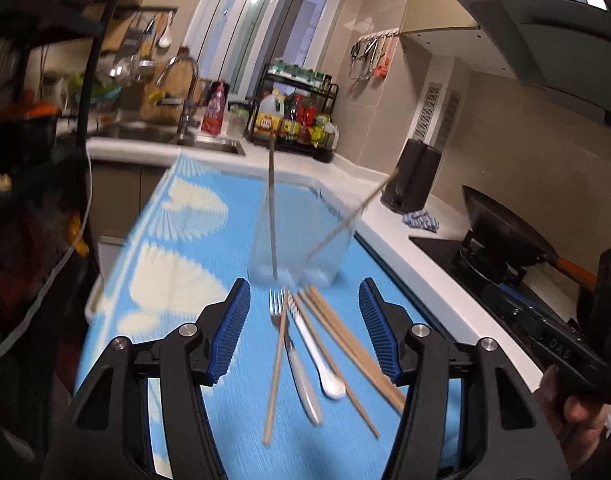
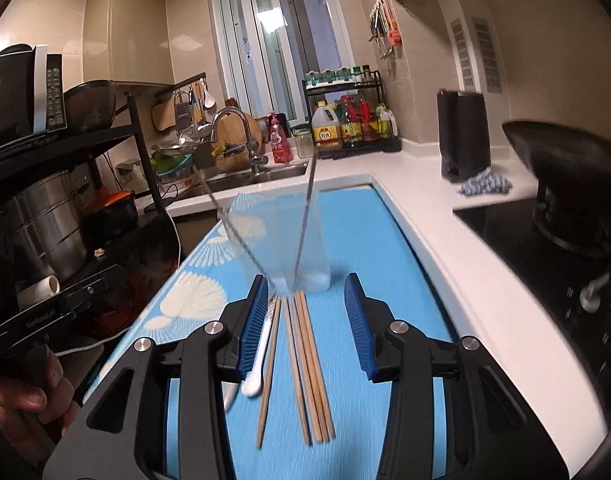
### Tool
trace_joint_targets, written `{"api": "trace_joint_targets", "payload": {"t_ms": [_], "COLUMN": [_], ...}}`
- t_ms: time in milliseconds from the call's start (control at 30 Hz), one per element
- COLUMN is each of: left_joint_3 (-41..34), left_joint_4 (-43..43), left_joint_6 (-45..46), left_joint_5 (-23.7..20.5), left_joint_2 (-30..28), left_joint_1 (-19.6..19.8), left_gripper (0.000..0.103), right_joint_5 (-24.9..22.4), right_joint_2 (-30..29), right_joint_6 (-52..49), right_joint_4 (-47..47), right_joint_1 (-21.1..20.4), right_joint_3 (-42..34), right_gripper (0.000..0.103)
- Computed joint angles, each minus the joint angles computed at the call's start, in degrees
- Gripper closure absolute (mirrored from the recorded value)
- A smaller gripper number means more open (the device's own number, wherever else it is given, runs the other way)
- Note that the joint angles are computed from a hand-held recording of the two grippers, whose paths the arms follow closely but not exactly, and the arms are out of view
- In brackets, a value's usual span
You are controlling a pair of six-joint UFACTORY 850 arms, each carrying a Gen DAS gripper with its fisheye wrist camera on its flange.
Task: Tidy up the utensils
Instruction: 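Move both open tools back down to the utensils on the mat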
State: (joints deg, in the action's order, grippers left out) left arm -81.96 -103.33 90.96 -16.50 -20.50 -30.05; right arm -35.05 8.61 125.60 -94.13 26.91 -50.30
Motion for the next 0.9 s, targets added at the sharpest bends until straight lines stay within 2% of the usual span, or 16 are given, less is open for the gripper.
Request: {"api": "trace_joint_targets", "payload": {"t_ms": [33, 67, 100, 167, 300, 400, 467, 533, 600, 667, 733, 833, 900], "left_joint_3": [1.7, 3.2, 4.8, 7.5, 10.4, 10.2, 10.3, 9.7, 8.7, 8.6, 8.5, 8.4, 8.0], "left_joint_4": [-2.0, -3.8, -5.0, -9.0, -12.3, -8.6, -12.3, -10.8, -5.8, -5.5, -9.2, -18.5, -24.1], "left_joint_6": [1.4, 2.7, 3.8, 8.8, 14.9, 11.6, 15.4, 14.2, 9.8, 9.9, 14.5, 24.7, 30.7], "left_joint_5": [0.4, 0.5, 0.7, 2.5, 5.3, 6.2, 6.8, 7.3, 7.9, 8.1, 8.7, 10.0, 11.0], "left_joint_2": [0.3, 0.5, 0.6, 1.1, 0.9, 0.0, -0.3, -0.9, -1.7, -2.0, -2.2, -2.4, -2.7], "left_joint_1": [-0.1, -0.2, -0.3, -0.9, -1.7, -1.5, -1.6, -1.7, -1.9, -2.2, -2.6, -3.3, -3.7], "left_gripper": [0.055, 0.06, 0.061, 0.067, 0.067, 0.067, 0.067, 0.067, 0.067, 0.067, 0.067, 0.067, 0.067], "right_joint_5": [0.4, 1.2, 2.3, 3.1, 4.2, 8.2, 9.2, 10.7, 11.5, 12.7, 13.0, 10.3, 9.7], "right_joint_2": [-0.1, -0.4, -0.8, -1.4, -1.9, -3.3, -4.0, -5.6, -7.0, -8.3, -8.8, -9.8, -9.8], "right_joint_6": [2.8, 4.0, 4.5, 5.1, 7.0, 7.2, 8.4, 6.2, 3.9, 0.3, 0.4, -6.6, -7.6], "right_joint_4": [-1.0, -1.1, -0.8, -0.9, -0.8, -0.7, -2.5, -1.4, -0.1, 2.7, 1.5, 5.4, 5.8], "right_joint_1": [0.1, 0.0, -0.2, -0.5, -1.3, -2.9, -3.4, -4.1, -4.5, -5.1, -4.9, -3.4, -3.1], "right_joint_3": [1.7, 2.7, 3.7, 5.2, 7.3, 7.3, 7.2, 6.1, 5.2, 4.2, 4.1, 3.0, 3.1], "right_gripper": [0.069, 0.079, 0.083, 0.086, 0.086, 0.084, 0.084, 0.084, 0.084, 0.083, 0.083, 0.082, 0.082]}}
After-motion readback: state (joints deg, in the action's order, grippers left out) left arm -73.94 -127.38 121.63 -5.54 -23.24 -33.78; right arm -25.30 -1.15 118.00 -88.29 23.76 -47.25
